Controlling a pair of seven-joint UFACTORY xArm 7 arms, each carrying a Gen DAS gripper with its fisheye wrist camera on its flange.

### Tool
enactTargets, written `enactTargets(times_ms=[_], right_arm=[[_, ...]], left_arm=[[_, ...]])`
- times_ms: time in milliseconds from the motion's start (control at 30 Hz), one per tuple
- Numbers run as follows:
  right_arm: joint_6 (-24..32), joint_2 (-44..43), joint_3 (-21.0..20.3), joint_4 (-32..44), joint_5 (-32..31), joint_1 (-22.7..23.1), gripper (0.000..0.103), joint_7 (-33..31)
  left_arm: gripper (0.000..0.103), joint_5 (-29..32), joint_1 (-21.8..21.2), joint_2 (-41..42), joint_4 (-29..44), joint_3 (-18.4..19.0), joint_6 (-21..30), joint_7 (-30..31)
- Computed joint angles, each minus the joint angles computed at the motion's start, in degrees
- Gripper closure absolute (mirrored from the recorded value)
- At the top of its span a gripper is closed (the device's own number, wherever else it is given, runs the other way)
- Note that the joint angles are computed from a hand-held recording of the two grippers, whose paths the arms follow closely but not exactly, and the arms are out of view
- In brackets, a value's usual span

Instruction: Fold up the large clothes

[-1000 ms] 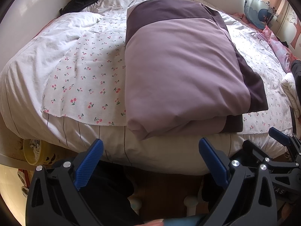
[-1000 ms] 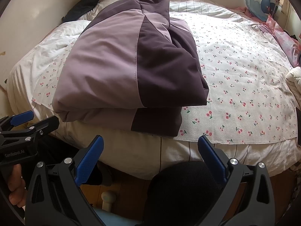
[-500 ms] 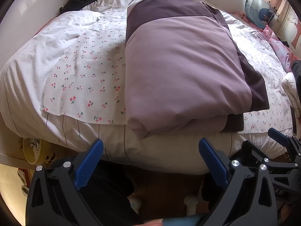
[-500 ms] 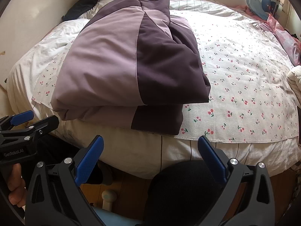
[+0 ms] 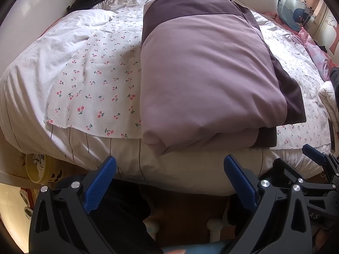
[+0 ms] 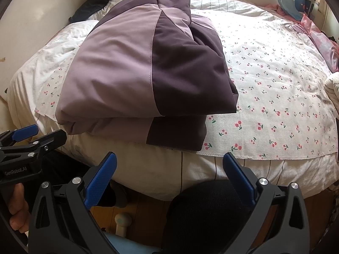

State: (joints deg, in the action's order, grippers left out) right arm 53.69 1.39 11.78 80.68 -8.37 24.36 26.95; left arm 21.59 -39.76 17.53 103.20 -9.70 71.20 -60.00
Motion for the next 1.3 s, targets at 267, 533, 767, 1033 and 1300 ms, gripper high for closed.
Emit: enactTargets(times_ms=[267,533,767,1033,1300], right_arm=[[-0.3,0.1,-0.1,-0.3,0.7,-0.2,0.006,-0.5],[-0.4,0.2,-0.3,-0.3,1.1,-0.5,0.006,-0.9],[-0.3,0.3,-0.3,-0.2,1.1,-0.4,0.006,-1.0],[-0.4,0.4,-0.3,-0.2,1.4,-0.5,0.006,-1.2],[-0.5,0.4,-0.3,-0.2,1.3,-0.4,0.006,-1.1]], left_arm=[[0.006,0.8,-0.2,-0.4,-0.7,0.2,-1.0,-0.8],[0.008,7.0,-1.5,-0.9,-0.3,0.1,-0.2,-2.1],[0.008,3.5,-0.9,0.2,0.5,0.2,0.6,-1.3],[0.008,2.9,-0.7,-0.1,-0.1,0.2,-0.1,-1.1],[0.008,2.4,-0.7,0.3,0.4,0.2,0.1,-0.8]])
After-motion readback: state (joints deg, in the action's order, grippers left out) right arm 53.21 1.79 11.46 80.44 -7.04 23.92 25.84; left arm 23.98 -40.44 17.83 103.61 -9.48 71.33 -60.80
